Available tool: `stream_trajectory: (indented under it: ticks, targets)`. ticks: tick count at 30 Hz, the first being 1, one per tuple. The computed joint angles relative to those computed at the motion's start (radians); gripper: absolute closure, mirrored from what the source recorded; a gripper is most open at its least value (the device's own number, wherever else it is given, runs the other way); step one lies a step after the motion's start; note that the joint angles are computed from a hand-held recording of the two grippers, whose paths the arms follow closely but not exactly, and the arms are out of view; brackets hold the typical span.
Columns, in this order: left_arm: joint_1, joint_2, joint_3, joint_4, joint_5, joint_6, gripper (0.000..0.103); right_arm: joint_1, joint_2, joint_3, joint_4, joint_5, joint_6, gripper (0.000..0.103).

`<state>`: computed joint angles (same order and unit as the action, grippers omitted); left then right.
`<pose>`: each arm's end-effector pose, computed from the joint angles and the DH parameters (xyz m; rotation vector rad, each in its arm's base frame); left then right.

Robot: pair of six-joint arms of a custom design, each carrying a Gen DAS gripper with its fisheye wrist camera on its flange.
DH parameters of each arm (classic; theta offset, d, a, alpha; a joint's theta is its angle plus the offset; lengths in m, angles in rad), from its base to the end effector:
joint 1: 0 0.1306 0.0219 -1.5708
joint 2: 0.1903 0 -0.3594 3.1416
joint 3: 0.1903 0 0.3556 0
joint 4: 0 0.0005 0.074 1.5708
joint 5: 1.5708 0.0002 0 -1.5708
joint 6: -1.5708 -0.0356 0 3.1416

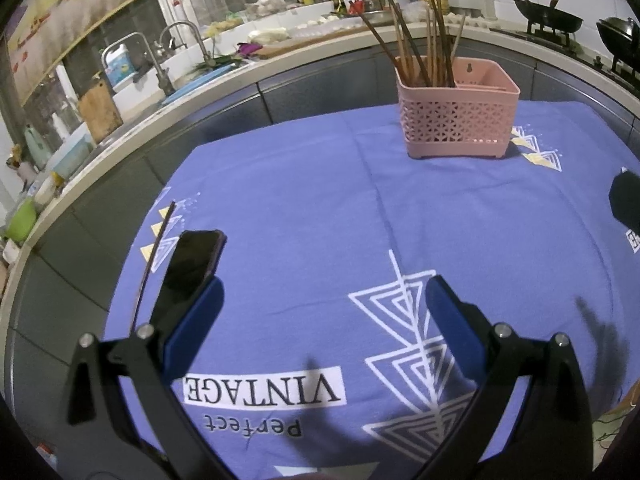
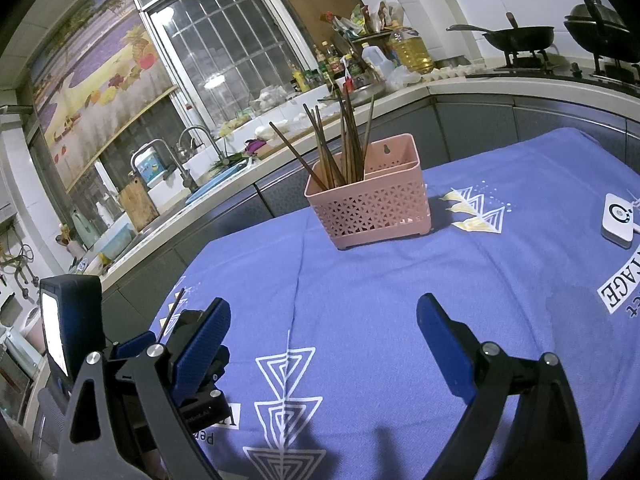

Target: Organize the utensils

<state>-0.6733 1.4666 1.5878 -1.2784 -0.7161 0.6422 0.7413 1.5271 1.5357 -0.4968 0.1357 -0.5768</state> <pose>0.3630 -0.2603 0.4392 -0.1486 2.3635 0.3963 0.3919 0.3515 0.4378 -0.0879 2.1218 0.6672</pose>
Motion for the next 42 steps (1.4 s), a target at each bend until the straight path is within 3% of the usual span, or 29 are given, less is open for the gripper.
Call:
stream_trajectory:
  ticks: [28,37,42]
  targets:
    - [-0.012,0.000,0.008,-0.011,-0.030,0.005,0.006,0.000,0.000,0.003,-0.003,0.000,-0.001,0.010]
    - [-0.032,0.006,0.017,0.001,-0.074,-0.008,0.006,0.002,0.000,0.004,-0.005,0.001,-0.005,0.010]
    - [-0.022,0.009,0.022,-0.011,-0.048,0.008,0.006,-0.002,-0.003,-0.008,-0.002,-0.008,-0.015,0.010]
